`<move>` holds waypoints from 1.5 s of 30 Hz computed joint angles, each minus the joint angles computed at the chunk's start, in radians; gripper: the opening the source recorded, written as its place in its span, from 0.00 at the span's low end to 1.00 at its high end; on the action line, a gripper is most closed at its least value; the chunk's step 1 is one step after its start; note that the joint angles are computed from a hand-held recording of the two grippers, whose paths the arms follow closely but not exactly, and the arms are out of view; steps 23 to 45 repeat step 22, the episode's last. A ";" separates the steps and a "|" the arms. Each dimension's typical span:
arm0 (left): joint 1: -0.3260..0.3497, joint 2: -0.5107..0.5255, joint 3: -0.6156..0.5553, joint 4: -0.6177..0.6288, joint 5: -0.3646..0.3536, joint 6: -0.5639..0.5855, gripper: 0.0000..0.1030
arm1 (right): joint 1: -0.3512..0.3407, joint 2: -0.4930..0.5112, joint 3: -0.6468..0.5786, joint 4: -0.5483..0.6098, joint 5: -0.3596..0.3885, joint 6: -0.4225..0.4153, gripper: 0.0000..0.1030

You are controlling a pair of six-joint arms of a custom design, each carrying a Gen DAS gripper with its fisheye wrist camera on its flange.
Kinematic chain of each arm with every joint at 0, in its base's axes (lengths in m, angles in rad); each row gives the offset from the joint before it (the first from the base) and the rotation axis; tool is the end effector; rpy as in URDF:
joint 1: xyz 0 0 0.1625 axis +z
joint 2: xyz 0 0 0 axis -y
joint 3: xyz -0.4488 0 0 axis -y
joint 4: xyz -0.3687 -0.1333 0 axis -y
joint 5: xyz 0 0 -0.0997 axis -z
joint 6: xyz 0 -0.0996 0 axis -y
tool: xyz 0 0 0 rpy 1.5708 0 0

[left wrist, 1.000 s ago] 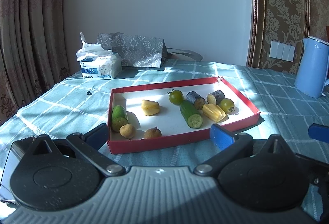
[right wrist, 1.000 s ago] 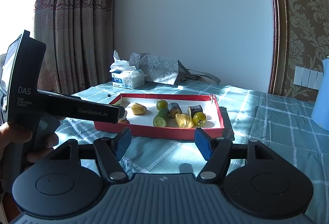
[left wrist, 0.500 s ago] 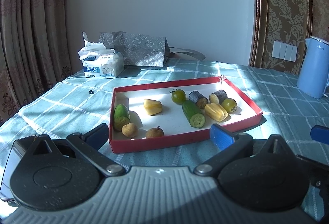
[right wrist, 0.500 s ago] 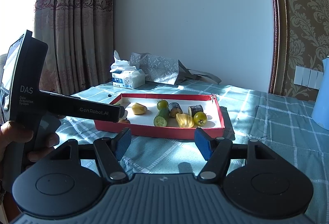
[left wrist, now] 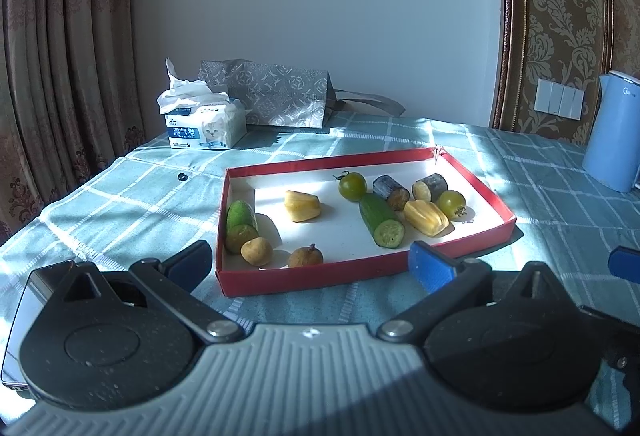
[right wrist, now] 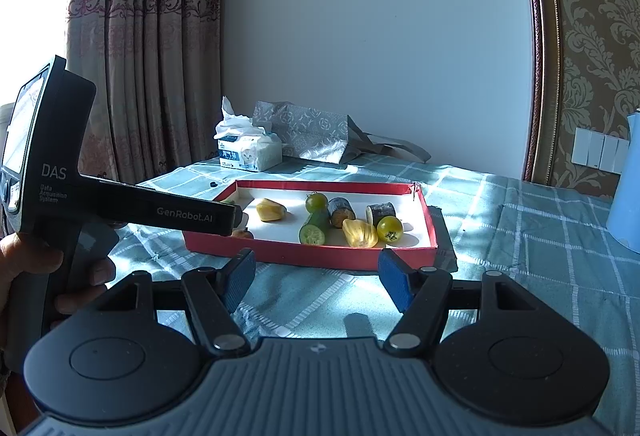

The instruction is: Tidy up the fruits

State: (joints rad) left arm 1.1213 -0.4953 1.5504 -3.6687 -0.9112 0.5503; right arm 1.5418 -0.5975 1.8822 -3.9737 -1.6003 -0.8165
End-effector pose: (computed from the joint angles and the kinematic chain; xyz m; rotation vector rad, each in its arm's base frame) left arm -0.1269 -0.7103 0.1015 0.6667 2.1120 -1.2093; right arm 0.1127 -0.6117 0.1074 0.8753 -2.1630 1.3173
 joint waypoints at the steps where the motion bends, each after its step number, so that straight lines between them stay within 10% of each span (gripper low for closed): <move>1: 0.000 0.000 0.000 0.000 -0.001 0.001 1.00 | 0.000 0.000 0.001 -0.001 0.001 -0.001 0.65; 45: -0.005 0.021 -0.014 -0.083 0.011 0.037 1.00 | -0.003 -0.003 0.007 -0.003 0.003 0.002 0.65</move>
